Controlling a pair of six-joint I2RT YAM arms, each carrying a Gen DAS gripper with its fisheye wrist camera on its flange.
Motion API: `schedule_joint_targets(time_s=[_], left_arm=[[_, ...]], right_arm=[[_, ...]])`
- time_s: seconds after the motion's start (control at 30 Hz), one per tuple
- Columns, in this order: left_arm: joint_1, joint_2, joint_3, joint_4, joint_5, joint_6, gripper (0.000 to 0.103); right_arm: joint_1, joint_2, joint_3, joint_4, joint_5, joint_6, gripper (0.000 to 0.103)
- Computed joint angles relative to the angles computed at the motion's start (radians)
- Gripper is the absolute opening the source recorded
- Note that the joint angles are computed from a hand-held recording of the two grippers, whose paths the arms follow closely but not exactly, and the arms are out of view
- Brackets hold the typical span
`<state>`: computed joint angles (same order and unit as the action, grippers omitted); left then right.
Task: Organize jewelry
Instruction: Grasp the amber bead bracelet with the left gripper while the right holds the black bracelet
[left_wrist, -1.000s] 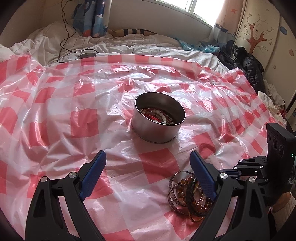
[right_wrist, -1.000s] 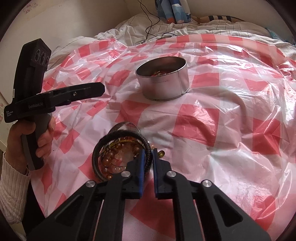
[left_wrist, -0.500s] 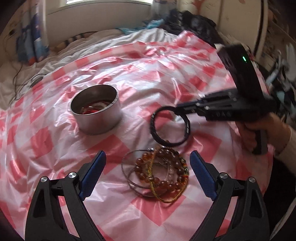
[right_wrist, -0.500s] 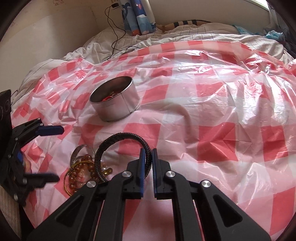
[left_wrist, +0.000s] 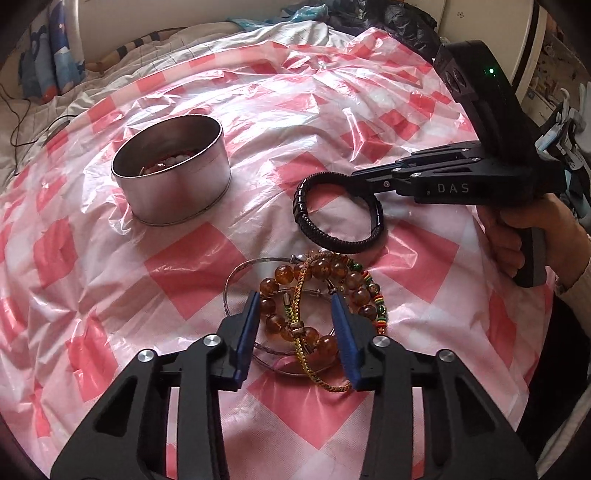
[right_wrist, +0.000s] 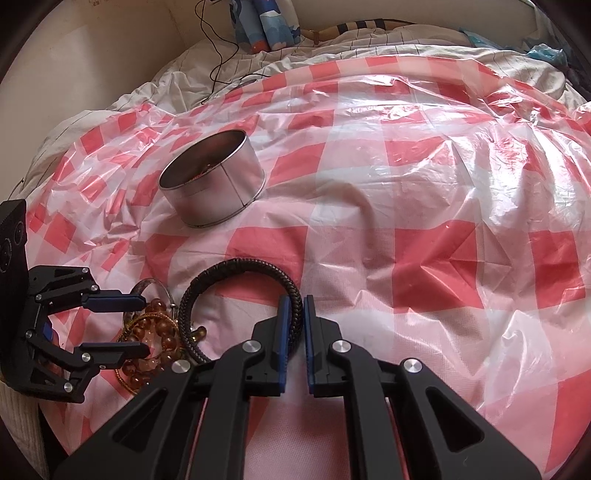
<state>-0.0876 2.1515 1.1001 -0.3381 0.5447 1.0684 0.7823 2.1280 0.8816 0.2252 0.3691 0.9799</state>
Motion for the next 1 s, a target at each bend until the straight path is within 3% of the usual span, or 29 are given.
schedule_joint_targets(time_s=[0.17, 0.3, 0.37, 0.53, 0.7, 1.0], left_arm=[[0.009, -0.004, 0.017, -0.026, 0.01, -0.001, 0.008], [0.027, -0.008, 0.039, -0.064, 0.049, -0.004, 0.008], [0.047, -0.007, 0.07, -0.118, 0.109, -0.003, 0.008], [0.088, 0.005, 0.137, -0.213, 0.215, -0.013, 0.007], [0.094, 0.007, 0.153, -0.208, 0.234, -0.055, 0.007], [0.096, -0.034, 0.117, -0.13, 0.248, -0.097, 0.007]], right_arm=[[0.001, 0.01, 0.013, -0.007, -0.013, -0.012, 0.019], [0.008, 0.021, 0.035, -0.035, -0.004, -0.022, 0.019], [0.014, 0.022, 0.042, -0.049, 0.013, -0.022, 0.011], [0.025, 0.004, 0.015, -0.008, 0.054, -0.016, 0.008], [0.024, -0.035, -0.05, 0.084, 0.078, 0.0, 0.009], [0.019, -0.077, -0.088, 0.117, 0.132, 0.02, 0.009]])
